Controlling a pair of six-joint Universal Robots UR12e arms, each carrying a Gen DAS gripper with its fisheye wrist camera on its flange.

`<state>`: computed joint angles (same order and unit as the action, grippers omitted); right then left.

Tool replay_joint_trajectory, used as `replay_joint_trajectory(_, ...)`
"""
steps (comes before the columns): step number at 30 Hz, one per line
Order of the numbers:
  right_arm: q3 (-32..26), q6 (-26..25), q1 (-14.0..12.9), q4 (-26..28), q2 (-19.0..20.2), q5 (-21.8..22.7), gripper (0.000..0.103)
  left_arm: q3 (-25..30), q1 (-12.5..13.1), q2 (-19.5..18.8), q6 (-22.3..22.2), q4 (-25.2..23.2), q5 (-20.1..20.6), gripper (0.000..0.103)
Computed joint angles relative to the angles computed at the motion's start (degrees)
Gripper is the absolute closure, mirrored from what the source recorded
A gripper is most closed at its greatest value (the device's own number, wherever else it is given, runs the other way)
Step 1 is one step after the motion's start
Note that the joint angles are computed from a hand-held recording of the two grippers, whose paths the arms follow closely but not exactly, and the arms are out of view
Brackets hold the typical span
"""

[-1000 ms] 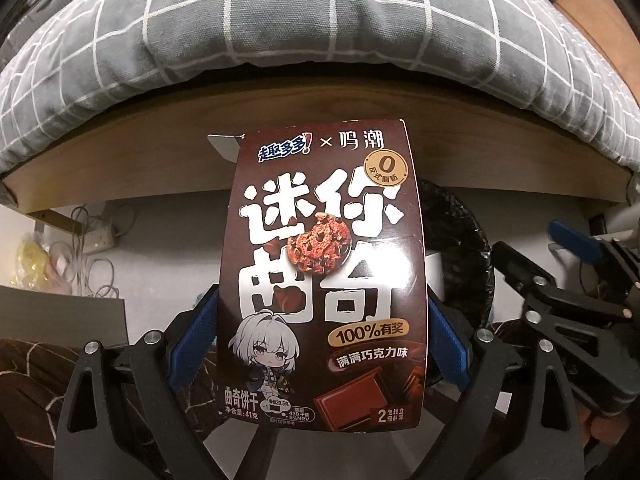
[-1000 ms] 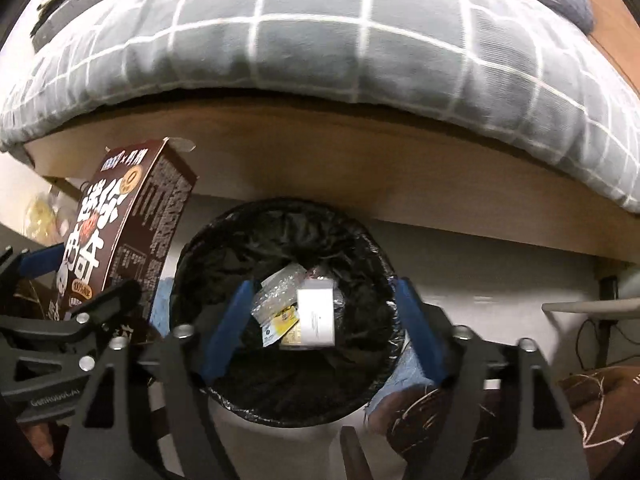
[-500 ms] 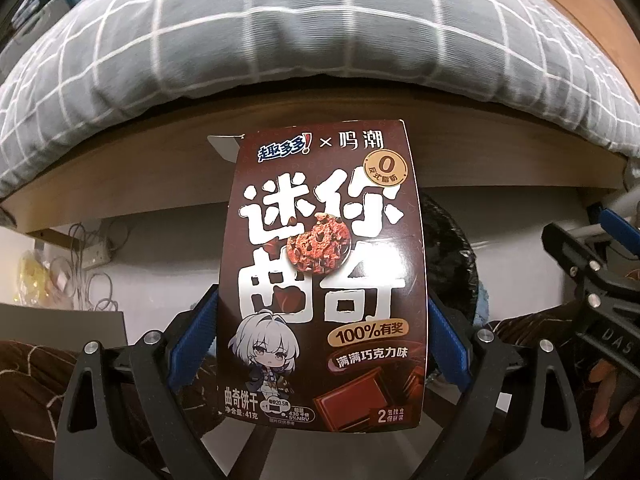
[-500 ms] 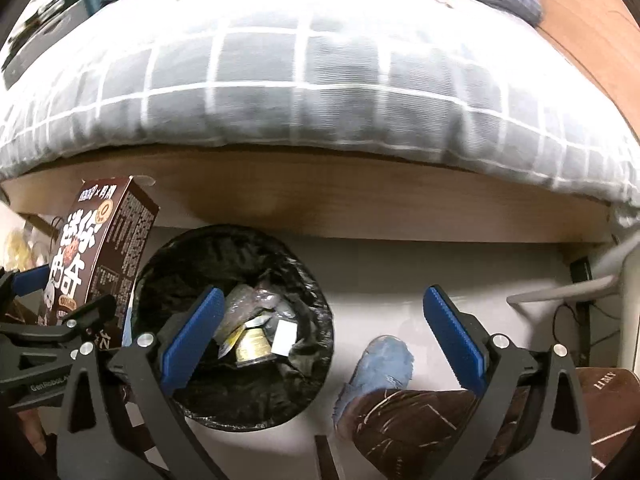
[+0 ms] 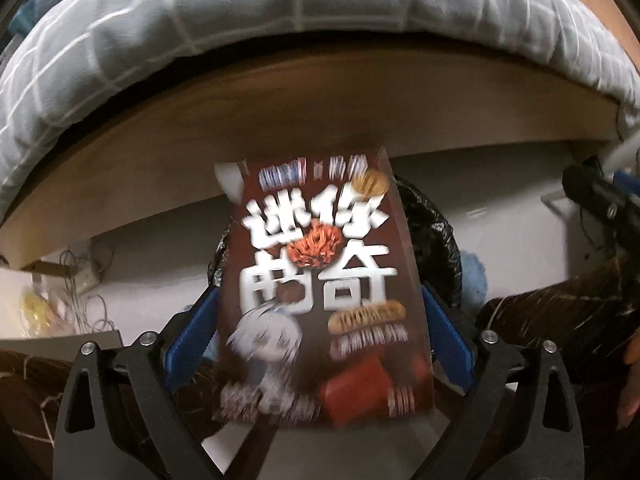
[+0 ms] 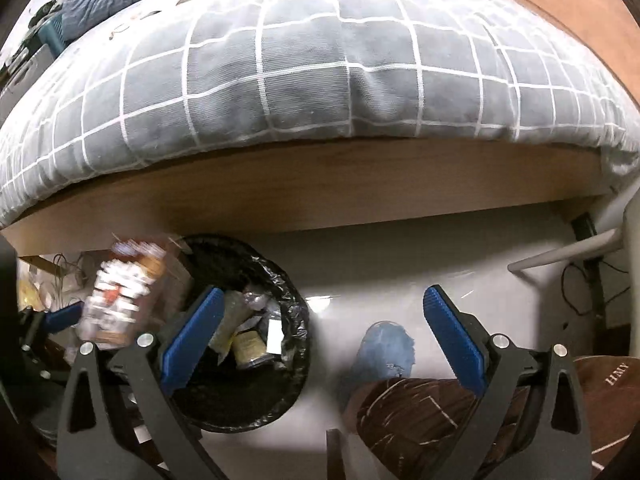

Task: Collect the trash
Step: 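Open the right tool to drop the white box while the left tool drops the cookie box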

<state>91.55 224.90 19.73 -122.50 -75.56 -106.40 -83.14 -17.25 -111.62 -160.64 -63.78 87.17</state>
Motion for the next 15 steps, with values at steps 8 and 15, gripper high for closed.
replay_joint_trajectory(8,-1.2,-1.4,0.6,-0.2,1.2,-0.1,0.007,-0.4,1.3,0.0,-2.6,-0.2,-3.2,0.006)
replay_joint_trajectory(15,-1.2,-1.3,0.6,0.4,1.0,-0.5,0.007,-0.2,0.2,0.3,-4.1,0.7,-2.0,0.006)
